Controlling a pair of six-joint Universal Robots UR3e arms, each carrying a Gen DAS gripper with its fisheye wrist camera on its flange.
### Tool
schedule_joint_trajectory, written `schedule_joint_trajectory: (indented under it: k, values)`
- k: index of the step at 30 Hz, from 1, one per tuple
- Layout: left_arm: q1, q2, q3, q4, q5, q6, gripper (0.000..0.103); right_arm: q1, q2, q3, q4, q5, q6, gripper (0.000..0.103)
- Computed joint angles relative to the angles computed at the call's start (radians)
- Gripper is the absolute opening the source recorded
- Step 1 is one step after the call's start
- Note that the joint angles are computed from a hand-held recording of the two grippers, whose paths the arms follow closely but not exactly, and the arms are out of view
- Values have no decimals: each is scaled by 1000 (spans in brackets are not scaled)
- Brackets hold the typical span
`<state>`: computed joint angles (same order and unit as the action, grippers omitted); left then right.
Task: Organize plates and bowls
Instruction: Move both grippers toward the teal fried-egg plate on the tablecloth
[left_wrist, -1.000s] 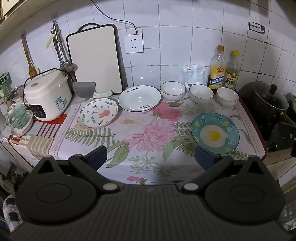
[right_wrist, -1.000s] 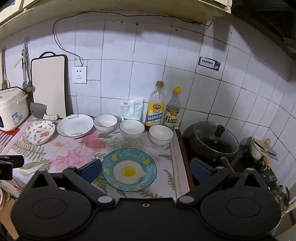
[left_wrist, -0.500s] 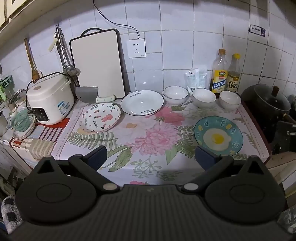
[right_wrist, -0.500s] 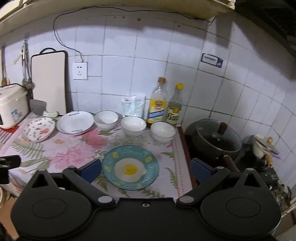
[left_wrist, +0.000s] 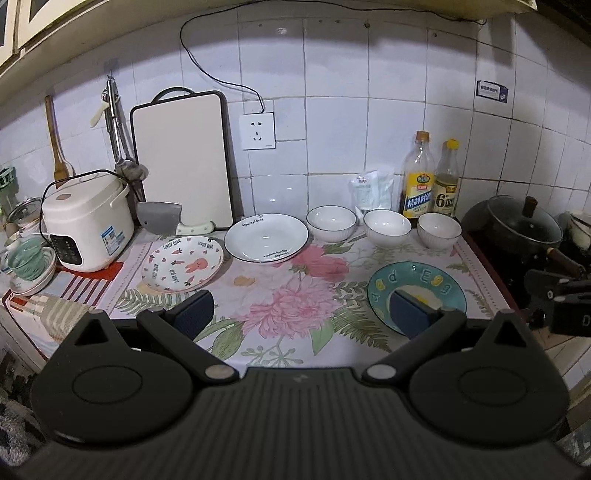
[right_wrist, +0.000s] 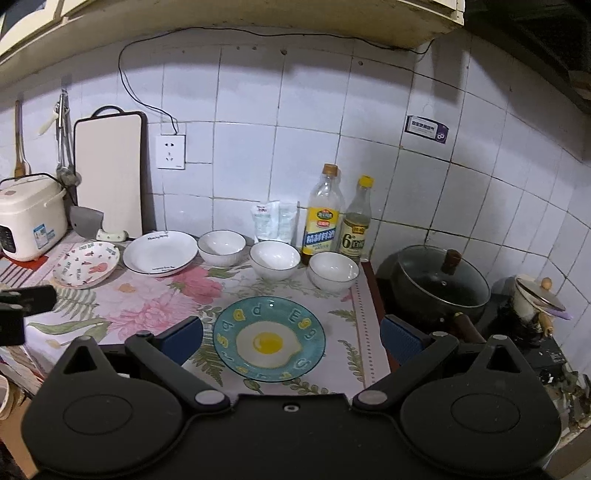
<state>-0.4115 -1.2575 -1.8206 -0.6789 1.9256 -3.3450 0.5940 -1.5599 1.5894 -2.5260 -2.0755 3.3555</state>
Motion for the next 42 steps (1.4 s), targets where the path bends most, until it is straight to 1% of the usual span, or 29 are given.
schedule_joint_trajectory:
  k: [4,6,13,22,27,34,39,42]
  values:
    - [8,17,-32,34,-20,-3,103,8,-4,19,-17,9,1,103]
    - [4,20,-39,40,-14,-10,103,13,-1,25,-21,10,2,103]
    - [27,38,-51,10,-24,-32,103,22,7,37,-24,17,8,103]
    - [30,40,-75,25,17,-54,103,20,18,23,4,20,27,103]
    - [22,43,-84,37,43,-38,103,11,7,26,28,15,45,103]
    - [34,55,-96,48,30,-27,103,0,-7,37,34,15,57,103]
    - [25,56,-113,74,33,-33,103,7,-2,34,36,-3,37,103]
    - [22,56,-117,76,31,-39,103,2,-4,30,43,5,36,103]
